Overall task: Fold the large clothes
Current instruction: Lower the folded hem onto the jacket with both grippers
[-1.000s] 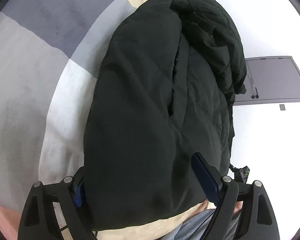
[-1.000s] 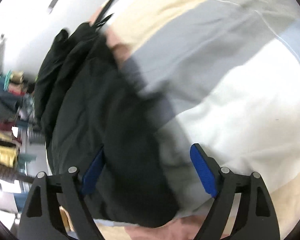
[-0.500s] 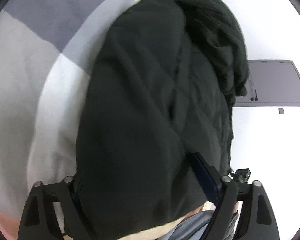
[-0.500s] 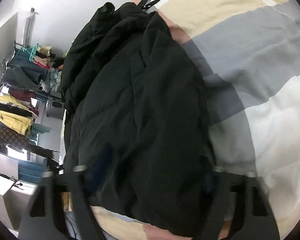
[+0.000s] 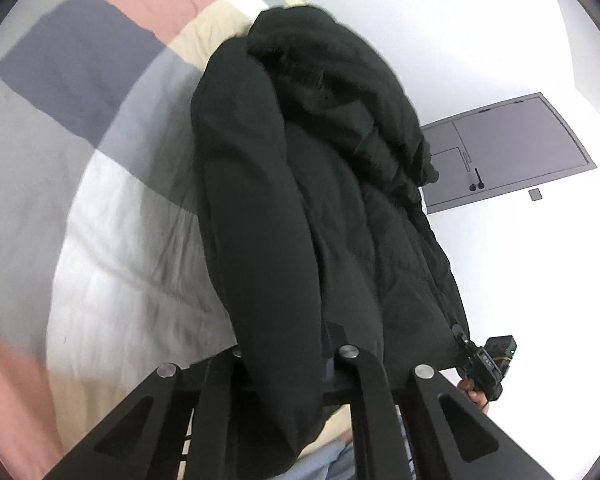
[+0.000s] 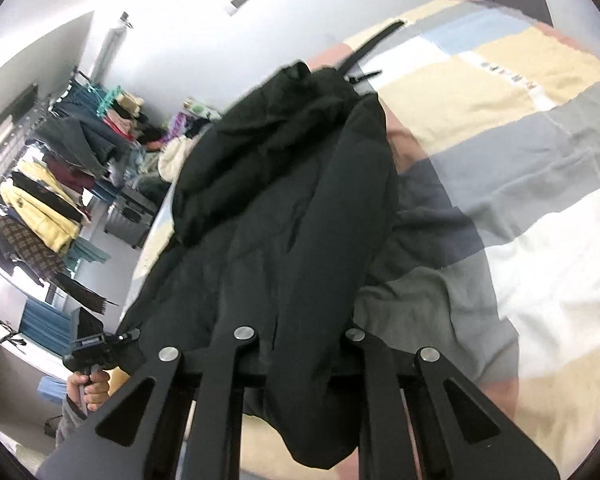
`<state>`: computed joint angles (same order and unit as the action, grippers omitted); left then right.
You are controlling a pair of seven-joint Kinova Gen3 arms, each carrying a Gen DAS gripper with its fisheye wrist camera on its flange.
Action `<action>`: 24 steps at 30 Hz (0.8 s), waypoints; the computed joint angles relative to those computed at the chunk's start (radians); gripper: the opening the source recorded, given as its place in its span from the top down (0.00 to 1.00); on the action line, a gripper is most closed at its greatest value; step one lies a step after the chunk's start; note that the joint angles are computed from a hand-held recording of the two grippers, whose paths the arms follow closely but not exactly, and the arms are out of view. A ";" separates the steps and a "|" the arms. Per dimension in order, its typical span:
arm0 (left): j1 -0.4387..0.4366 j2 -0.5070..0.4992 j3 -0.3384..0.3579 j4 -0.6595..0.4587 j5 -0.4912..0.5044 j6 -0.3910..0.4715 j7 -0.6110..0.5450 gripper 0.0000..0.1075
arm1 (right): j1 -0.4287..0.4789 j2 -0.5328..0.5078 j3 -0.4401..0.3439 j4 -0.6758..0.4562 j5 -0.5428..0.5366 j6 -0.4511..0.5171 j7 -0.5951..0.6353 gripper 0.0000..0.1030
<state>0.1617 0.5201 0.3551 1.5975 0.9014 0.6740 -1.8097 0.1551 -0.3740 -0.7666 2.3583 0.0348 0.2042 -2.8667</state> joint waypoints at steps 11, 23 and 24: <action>-0.038 -0.346 -0.072 0.212 0.123 0.094 -0.041 0.93 | -0.245 -0.393 0.150 -0.035 -0.142 0.266 0.019 0.91; 0.032 -0.697 -0.262 0.372 0.151 0.248 -0.036 0.93 | -0.199 -0.650 0.100 -0.301 -0.282 0.631 0.077 0.91; 0.040 -0.710 -0.268 0.370 0.140 0.252 -0.019 0.93 | -0.192 -0.658 0.101 -0.324 -0.292 0.658 0.086 0.91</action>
